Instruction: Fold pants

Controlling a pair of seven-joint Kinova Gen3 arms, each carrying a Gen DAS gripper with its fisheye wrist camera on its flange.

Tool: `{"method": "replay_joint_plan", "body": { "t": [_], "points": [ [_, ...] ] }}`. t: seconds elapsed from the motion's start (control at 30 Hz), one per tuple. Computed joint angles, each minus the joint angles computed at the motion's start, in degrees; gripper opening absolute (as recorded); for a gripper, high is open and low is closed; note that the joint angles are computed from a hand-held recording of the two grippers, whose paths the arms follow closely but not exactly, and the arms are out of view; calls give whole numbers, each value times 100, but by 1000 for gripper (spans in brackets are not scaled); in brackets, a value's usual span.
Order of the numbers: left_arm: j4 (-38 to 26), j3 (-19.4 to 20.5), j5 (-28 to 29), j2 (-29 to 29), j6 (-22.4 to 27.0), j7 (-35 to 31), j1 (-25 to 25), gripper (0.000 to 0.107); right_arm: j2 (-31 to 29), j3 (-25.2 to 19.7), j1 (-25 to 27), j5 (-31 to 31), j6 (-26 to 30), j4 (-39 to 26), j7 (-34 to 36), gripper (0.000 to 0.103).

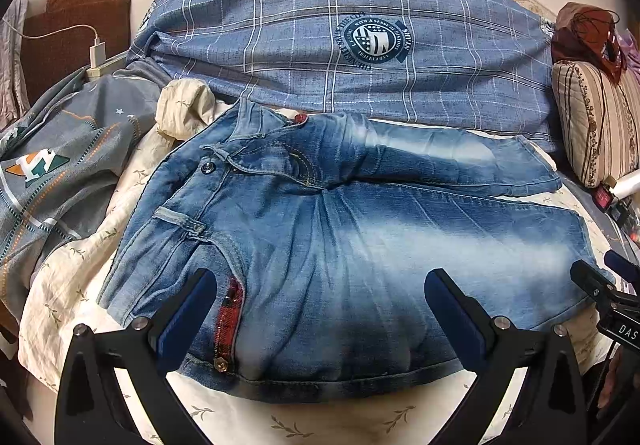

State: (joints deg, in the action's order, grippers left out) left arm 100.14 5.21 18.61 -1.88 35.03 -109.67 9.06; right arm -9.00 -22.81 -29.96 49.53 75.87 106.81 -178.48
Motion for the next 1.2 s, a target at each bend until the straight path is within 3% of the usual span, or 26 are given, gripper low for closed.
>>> {"method": "replay_joint_plan", "body": {
  "t": [0.07, 0.13, 0.33, 0.4, 0.5, 0.57, 0.67, 0.77, 0.8, 0.83, 0.87, 0.9, 0.93, 0.97, 1.03, 1.1, 1.2],
  "points": [
    [-59, 140, -23, 22, 101, 62, -283, 103, -142, -47, 206, -94, -266, 132, 126, 103],
    [-102, 355, 64, 31, 203, 276, -805, 103, -567, 269, 160, -341, -732, 394, 144, 103],
    [-448, 140, 1360, 628, 1392, 1409, -2186, 103, -2159, 1071, 436, -1253, -1984, 1475, -1095, 103],
    [-589, -147, 1516, 810, 1748, 1481, -2100, 103, -2688, 1487, 226, -1419, -2449, 1866, -1559, 103],
    [-650, -543, 1229, 800, 1711, 1574, -1566, 103, -3191, 1834, 242, -1563, -3109, 2318, -1957, 103],
    [-772, -586, 1208, 880, 1856, 1577, -1463, 103, -3328, 1987, 461, -1815, -3511, 2481, -1782, 103],
    [-832, -1090, 1272, 932, 1923, 1645, -976, 103, -3389, 2070, 1012, -2299, -4115, 2699, -1574, 103],
    [-950, -1059, 1083, 978, 2014, 1786, -954, 102, -3277, 2271, 1285, -2758, -4301, 2653, -1143, 100],
    [-989, -1048, 887, 953, 1981, 1933, -895, 87, -3234, 2300, 1351, -2842, -4300, 2637, -1060, 98],
    [-1085, -1139, 693, 969, 2008, 2031, -753, 46, -3202, 2352, 1432, -2965, -4273, 2627, -952, 86],
    [-1217, -1138, 592, 1057, 2128, 2095, -718, 24, -3152, 2406, 1541, -3130, -4301, 2620, -797, 65],
    [-1383, -1082, 585, 1188, 2341, 2153, -772, 18, -3077, 2510, 1549, -3258, -4280, 2596, -617, 50],
    [-1498, -1061, 577, 1226, 2463, 2173, -819, 13, -2902, 2604, 1542, -3399, -4169, 2518, -394, 24],
    [-1574, -1080, 502, 1227, 2504, 2177, -767, 12, -2807, 2700, 1505, -3519, -4034, 2416, -163, 17],
    [-1570, -973, 182, 948, 2315, 2171, -680, 9, -2554, 2574, 1559, -3500, -3581, 1987, 286, 9],
    [-1376, -991, -49, 450, 1884, 2064, -455, 9, -2481, 2087, 1988, -3445, -3117, 1556, 750, 7],
    [-1104, -1049, -143, -92, 1656, 2008, -299, 8, -2478, 1298, 2663, -3239, -2443, 898, 1332, 7]
  ]
}}
